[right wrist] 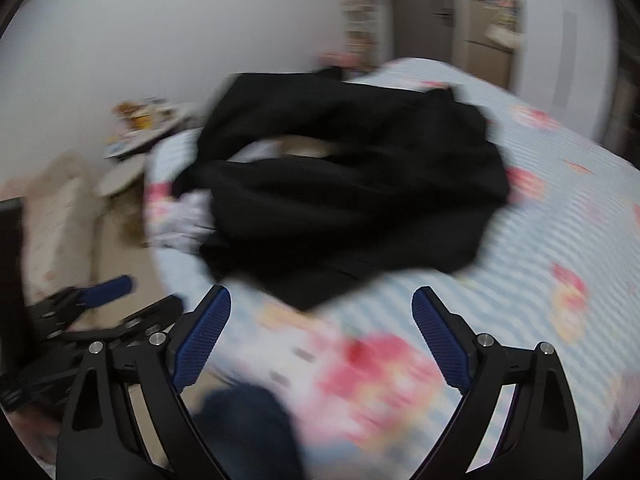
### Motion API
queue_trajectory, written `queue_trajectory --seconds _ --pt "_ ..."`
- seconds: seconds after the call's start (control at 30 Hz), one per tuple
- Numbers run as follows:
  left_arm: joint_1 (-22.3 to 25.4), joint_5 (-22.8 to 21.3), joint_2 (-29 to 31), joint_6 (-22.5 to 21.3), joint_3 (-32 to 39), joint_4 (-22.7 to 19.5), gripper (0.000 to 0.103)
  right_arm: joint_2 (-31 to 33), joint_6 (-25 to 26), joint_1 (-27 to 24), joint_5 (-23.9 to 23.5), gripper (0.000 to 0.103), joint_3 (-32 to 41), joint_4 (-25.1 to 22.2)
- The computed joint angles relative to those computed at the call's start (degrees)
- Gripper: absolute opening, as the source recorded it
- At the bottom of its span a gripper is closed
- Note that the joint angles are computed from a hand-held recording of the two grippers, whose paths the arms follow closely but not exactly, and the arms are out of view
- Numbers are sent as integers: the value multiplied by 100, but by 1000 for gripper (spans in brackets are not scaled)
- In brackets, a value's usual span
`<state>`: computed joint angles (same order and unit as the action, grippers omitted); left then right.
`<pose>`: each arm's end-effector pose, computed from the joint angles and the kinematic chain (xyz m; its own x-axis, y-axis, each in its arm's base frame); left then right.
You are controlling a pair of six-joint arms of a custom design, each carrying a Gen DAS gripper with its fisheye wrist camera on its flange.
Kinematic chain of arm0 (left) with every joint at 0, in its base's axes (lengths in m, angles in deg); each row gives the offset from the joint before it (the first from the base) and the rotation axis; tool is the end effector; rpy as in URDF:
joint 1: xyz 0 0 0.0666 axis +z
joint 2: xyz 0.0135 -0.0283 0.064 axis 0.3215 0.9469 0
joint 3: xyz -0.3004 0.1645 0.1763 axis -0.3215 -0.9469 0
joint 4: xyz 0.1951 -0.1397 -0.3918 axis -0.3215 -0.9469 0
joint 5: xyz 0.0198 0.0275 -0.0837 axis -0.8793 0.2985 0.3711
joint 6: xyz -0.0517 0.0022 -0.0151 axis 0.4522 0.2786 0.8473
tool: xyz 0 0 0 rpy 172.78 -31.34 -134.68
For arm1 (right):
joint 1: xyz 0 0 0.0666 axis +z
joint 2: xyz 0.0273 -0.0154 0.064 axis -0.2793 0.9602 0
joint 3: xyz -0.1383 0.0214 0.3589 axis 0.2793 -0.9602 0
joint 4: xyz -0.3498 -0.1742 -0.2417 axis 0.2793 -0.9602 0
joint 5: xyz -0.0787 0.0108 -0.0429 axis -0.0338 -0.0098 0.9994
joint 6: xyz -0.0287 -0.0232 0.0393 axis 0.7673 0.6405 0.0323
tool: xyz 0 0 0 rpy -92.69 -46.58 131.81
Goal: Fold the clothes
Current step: 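Move both grippers toward the black clothing pile on the bed, then grasp the white navy-trimmed shirt with the left gripper while the right gripper grasps it too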
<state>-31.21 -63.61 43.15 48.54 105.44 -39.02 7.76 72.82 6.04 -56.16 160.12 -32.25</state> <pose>0.2437 -0.2555 0.4096 -0.3825 -0.6992 -0.6040 -0.7774 0.5969 -0.1986 0.4119 0.1888 0.4509 -0.3830 -0.6155 -0.6889 -0.8993 0.4190 0.1256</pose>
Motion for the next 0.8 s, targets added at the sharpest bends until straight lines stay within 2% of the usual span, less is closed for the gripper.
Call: queue_trajectory --seconds 0.07,0.13,0.17,0.23,0.27,0.3,0.33,0.43,0.57,0.7,0.77,0.8 --pt "196 18 -445 310 -474 -228 75 203 -35 510 -167 88 40 -149" --pt "344 59 -794 508 -820 -401 73 447 -81 984 -56 87 78 -185" --pt "535 137 -1046 415 -1079 -287 72 563 -141 1262 114 87 66 -126" --pt "853 317 -1372 132 -1434 -24 68 808 -254 1671 423 85 75 -10" --pt "1051 408 -1593 -93 -1680 248 68 996 -403 1882 564 80 119 77" --pt "1275 496 -1824 -397 -1927 578 67 1124 -448 1924 555 79 155 58" --pt "1450 568 -1964 -542 -2092 741 63 1229 -452 1913 502 79 186 6" --pt "1817 744 -2196 -853 -2406 1206 60 1632 -587 2110 505 71 349 136" --pt "2306 1016 -2842 -1643 -2930 2212 54 2051 -571 2273 679 66 548 385" --pt "2409 959 -2635 -2227 -2870 2501 53 2265 -734 2395 1052 65 732 659" --pt "2668 1198 -2435 -2563 -2837 2687 49 2411 -855 2436 1212 66 780 713" --pt "2712 1262 -2285 -2629 -2767 2684 42 2453 -884 2458 1289 61 798 710"
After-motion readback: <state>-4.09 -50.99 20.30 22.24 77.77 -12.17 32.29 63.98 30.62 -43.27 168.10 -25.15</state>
